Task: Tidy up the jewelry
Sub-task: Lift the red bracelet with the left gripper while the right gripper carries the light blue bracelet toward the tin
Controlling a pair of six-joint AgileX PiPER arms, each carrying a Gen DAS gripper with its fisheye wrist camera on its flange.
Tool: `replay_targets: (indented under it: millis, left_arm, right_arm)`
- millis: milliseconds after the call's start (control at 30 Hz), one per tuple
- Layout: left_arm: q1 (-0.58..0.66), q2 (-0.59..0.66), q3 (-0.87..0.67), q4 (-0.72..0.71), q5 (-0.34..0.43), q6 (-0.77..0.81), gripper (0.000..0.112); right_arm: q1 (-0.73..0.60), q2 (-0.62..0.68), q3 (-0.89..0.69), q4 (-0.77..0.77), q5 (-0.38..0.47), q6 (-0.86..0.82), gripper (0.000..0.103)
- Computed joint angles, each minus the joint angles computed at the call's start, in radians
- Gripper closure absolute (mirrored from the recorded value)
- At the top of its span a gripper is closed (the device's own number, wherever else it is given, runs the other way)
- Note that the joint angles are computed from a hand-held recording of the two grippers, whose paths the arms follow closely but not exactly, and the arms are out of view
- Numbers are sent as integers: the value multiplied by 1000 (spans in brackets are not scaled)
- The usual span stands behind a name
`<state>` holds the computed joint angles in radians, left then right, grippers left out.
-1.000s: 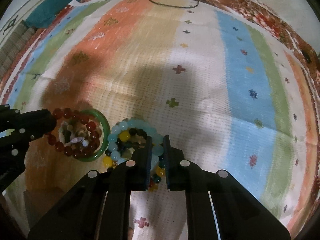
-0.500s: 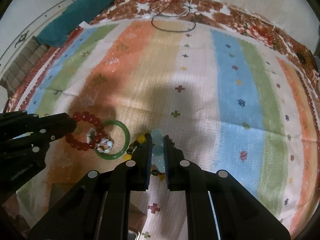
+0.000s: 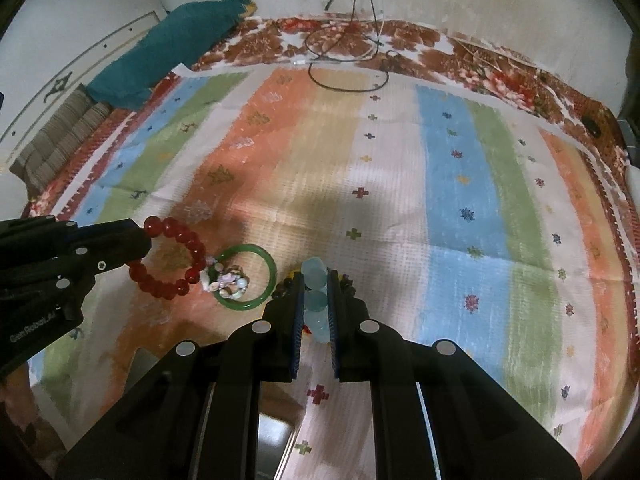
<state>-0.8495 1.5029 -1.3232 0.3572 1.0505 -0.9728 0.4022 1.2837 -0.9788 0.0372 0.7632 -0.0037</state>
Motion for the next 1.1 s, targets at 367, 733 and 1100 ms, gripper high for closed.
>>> replay_targets:
  millis: [367, 733, 1100]
  left_arm:
    - [-134, -36, -16, 80, 81, -102, 99]
    - [-193, -67, 2, 111, 100, -169, 99]
    - [-265, -101, 18, 145, 131, -237, 99]
  right_arm:
    - [28, -116, 46, -25, 21, 41, 91]
    - [61, -185, 73, -46, 46, 83, 91]
    - [105, -249, 98, -84, 75, 138, 91]
